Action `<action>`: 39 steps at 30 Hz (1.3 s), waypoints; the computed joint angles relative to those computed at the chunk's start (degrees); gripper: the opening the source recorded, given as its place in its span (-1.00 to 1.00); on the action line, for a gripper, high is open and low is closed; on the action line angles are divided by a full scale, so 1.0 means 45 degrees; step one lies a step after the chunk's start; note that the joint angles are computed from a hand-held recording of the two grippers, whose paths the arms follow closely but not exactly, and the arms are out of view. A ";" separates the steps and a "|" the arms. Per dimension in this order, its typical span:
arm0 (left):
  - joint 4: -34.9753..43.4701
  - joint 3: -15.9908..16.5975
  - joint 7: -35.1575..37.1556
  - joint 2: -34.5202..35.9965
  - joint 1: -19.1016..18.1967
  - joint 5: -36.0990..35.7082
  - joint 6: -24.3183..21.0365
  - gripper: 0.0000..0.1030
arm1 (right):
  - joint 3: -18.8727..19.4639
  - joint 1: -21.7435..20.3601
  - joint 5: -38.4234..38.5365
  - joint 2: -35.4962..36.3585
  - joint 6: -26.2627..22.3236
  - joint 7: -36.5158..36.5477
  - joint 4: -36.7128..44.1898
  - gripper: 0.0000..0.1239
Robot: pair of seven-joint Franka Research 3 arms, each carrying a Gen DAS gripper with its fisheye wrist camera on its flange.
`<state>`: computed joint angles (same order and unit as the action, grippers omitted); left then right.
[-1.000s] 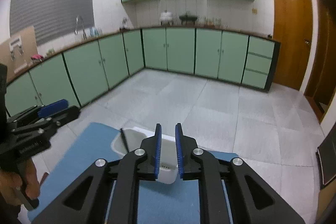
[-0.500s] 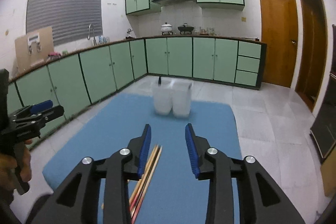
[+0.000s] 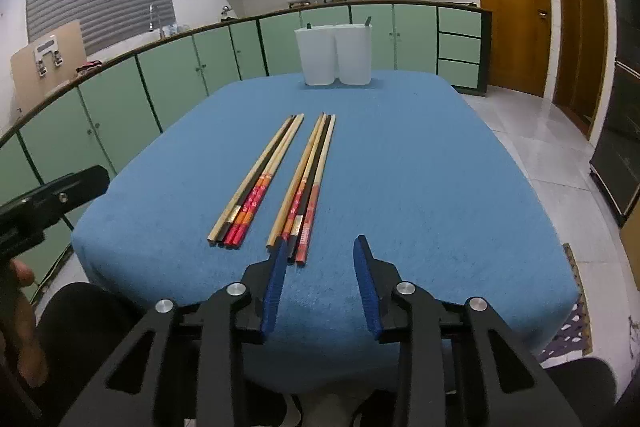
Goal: Organize utensils
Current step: 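Move both tools back down toward the chopsticks, then grasp a red-patterned chopstick with the right tool while the left tool grasps a plain wooden chopstick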
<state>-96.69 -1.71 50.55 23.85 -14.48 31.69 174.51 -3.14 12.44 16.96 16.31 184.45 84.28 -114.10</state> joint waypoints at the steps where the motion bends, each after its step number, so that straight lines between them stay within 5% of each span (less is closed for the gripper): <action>1: 0.0002 0.0573 -0.0481 0.0051 -0.0469 0.0433 0.0128 0.53 | -0.0476 0.0482 -0.0081 0.0062 0.0071 0.0223 -0.0011 -0.48; 3: -0.0045 0.0998 -0.0927 0.0103 -0.0854 0.0973 0.0119 0.53 | -0.1074 0.1061 -0.0256 0.0310 -0.0145 0.0566 0.0331 -0.53; 10: -0.0151 0.0454 -0.0813 0.0149 -0.0253 0.0702 0.0169 0.53 | -0.2106 0.2057 -0.0828 0.0780 -0.0235 0.1277 0.0455 -0.65; 25: 0.0765 -0.0492 0.0718 0.0987 0.0056 -0.0284 -0.0735 0.53 | -0.2936 0.2187 -0.1276 0.1356 -0.0517 0.2360 0.1077 -0.88; 39: 0.2504 -0.0383 0.1776 0.2309 -0.0557 -0.0457 -0.2368 0.46 | -0.1079 0.0294 -0.0816 0.1287 -0.0577 0.1843 0.1196 -0.88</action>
<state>-85.42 -3.43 58.54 34.24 -16.99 29.63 163.86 -8.00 13.76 13.29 22.10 181.85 92.57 -108.72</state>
